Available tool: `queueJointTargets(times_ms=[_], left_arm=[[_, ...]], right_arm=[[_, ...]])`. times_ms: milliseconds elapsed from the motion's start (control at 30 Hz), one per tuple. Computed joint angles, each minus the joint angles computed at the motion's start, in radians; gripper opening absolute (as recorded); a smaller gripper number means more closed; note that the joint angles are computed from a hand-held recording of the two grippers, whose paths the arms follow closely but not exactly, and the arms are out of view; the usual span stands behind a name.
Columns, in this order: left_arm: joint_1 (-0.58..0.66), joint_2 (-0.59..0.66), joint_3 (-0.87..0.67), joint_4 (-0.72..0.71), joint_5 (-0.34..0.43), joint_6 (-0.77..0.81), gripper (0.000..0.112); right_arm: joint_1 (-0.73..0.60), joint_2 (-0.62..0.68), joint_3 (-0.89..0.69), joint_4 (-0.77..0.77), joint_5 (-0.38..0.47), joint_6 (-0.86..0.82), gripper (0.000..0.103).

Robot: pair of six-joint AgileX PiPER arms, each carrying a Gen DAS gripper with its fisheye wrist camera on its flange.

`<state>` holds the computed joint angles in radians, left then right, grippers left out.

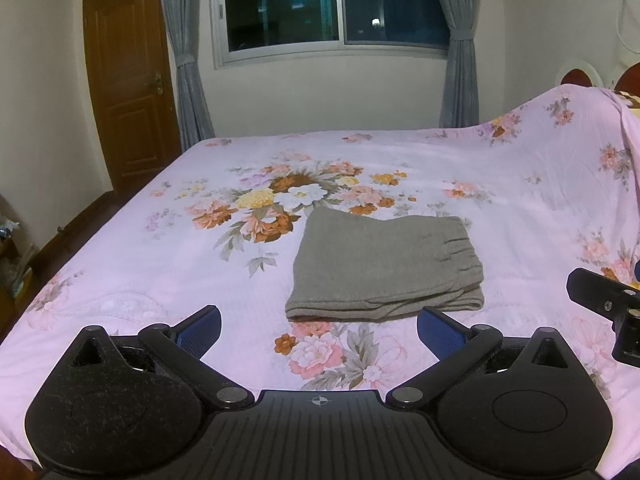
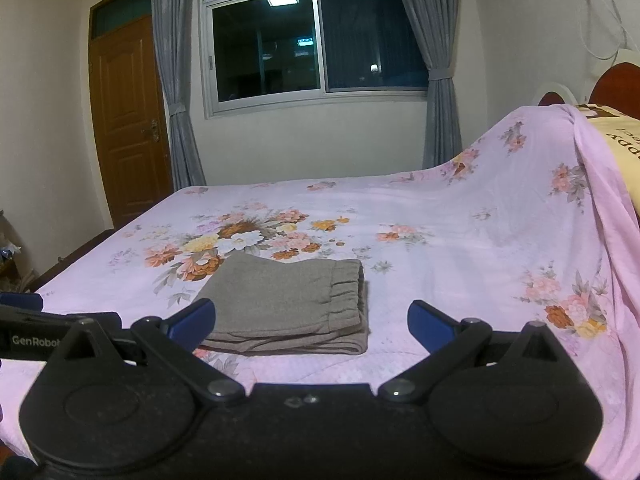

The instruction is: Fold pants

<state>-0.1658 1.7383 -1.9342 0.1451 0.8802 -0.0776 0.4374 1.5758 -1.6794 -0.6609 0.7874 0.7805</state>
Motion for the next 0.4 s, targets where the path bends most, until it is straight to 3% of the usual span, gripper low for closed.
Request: queueJointTargets(times_ms=[233,400], left_arm=[[0.004,0.039,-0.056,-0.041,0.028,0.02,0.103],[0.006,0.057,-0.059,-0.059,-0.002,0.018,0.103]], right_arm=[[-0.009,0.012,-0.011,0.018,-0.005,-0.019,0.103],[-0.033,0.03,-0.016,0.059,-0.046,-0.071,0.103]])
